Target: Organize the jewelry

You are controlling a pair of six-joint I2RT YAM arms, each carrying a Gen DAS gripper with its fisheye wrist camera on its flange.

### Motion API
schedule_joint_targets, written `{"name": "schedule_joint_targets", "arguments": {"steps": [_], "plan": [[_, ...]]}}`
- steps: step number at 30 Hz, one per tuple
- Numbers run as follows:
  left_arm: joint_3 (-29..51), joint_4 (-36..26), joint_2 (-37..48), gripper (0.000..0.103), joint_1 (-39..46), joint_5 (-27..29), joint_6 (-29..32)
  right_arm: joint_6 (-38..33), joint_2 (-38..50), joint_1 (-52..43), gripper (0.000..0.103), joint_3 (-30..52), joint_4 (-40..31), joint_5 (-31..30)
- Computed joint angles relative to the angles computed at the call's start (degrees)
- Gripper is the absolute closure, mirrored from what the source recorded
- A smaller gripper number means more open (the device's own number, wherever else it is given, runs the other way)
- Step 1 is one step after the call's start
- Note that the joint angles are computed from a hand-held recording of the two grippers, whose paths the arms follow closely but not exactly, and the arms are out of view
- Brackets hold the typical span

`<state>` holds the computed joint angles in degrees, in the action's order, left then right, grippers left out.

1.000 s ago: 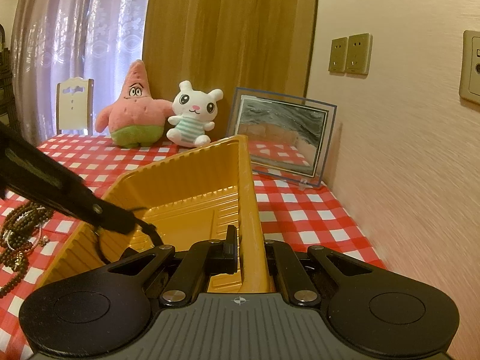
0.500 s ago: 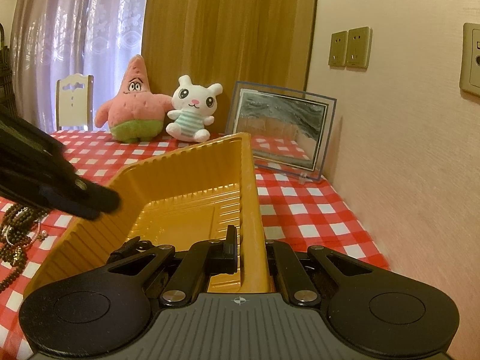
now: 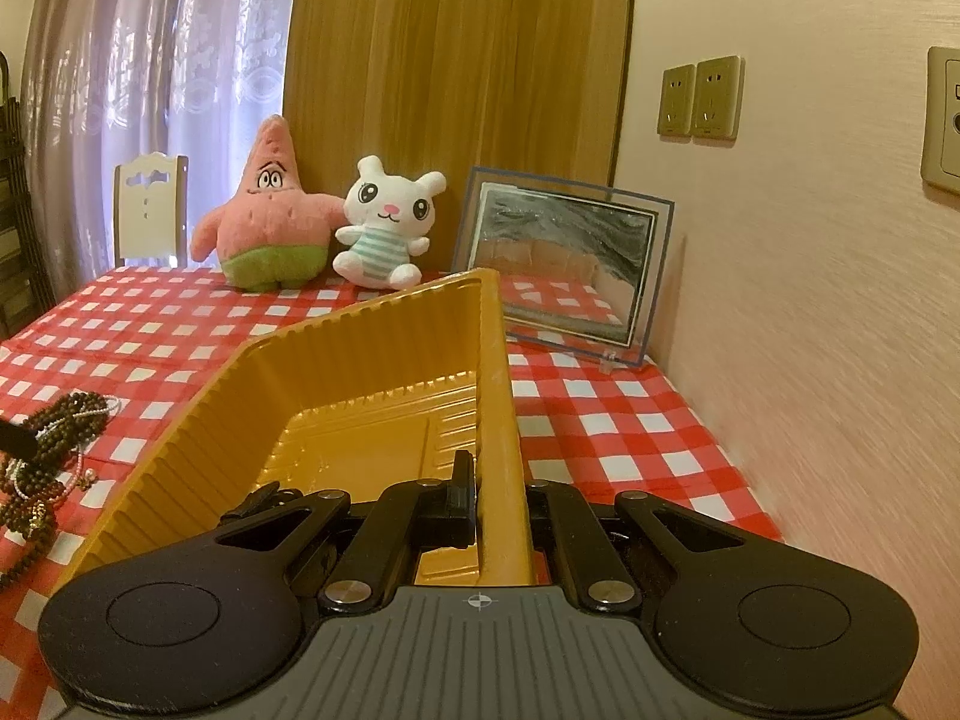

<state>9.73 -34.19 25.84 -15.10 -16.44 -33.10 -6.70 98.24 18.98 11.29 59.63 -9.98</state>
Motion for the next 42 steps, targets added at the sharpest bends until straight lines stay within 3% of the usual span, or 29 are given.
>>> {"name": "schedule_joint_targets", "arguments": {"steps": [5,11,23,32,42], "plan": [[-2.7,1.7,1.2,0.077,0.5,-0.5,2.9,-0.2,0.0,-0.1,0.099,0.1,0.0,-0.1],[-3.5,10.9,10.1,0.079,-0.3,-1.7,9.1,0.0,-0.3,0.2,0.099,0.0,-0.4,0.4],[-3.6,27.1,24.5,0.085,7.3,3.5,20.1,0.1,-1.0,0.3,0.099,0.1,-1.4,0.7],[-2.9,35.2,34.1,0.089,9.3,4.8,23.1,0.2,-1.0,0.2,0.099,0.3,-1.8,0.9],[-1.6,38.6,40.3,0.092,10.1,5.0,23.2,0.2,-1.0,0.3,0.099,0.3,-1.7,1.0]]}}
